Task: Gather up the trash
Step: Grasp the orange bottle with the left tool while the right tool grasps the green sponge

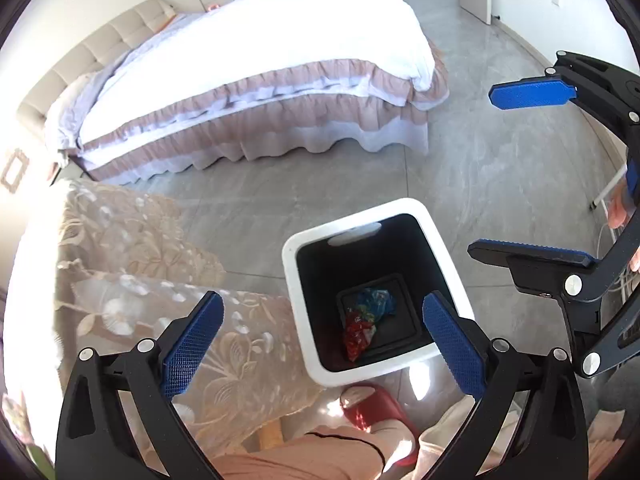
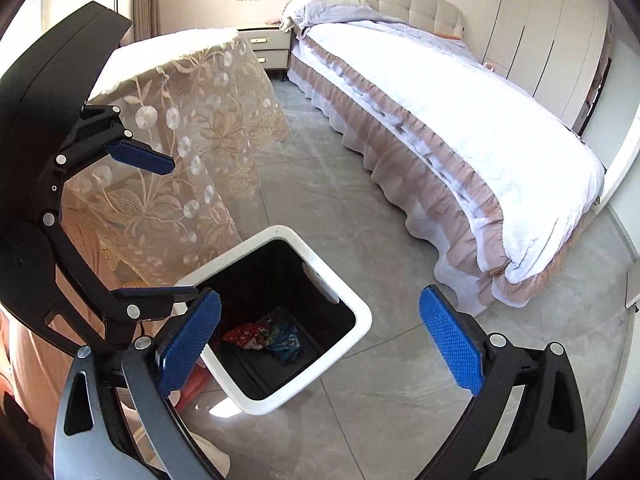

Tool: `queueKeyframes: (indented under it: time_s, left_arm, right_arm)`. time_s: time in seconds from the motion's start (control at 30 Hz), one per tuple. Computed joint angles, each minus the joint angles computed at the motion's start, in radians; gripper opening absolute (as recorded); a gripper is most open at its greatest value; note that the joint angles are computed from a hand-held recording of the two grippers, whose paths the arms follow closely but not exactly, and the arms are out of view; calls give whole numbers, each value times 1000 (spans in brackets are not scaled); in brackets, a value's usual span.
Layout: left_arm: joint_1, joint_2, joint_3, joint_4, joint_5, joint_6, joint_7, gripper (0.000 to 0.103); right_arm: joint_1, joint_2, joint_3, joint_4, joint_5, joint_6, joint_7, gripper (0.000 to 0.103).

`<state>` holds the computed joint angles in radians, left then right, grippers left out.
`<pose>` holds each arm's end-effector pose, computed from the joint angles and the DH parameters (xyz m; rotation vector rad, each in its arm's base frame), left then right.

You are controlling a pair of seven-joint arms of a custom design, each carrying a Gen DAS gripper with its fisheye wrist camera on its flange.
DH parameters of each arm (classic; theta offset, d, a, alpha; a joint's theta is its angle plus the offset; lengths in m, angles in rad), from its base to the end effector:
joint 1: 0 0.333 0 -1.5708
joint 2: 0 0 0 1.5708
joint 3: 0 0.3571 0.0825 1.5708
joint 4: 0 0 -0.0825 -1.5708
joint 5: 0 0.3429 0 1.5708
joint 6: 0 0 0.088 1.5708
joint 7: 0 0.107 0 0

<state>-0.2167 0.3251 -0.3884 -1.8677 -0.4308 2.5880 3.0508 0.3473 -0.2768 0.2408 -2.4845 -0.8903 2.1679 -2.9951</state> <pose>0.5439 -0.3337 0.4587 0.2065 2.8063 -0.7558 0.3466 0.2004 0.4613 -1.2806 2.4023 -1.0753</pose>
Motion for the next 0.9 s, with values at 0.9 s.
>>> queueKeyframes:
  time_s: [0.9]
  left_arm:
    - [217,-81,124,142,-459,149,-103,98]
  right_arm:
    - [183,375,-60,640,-325,-153,-136,99]
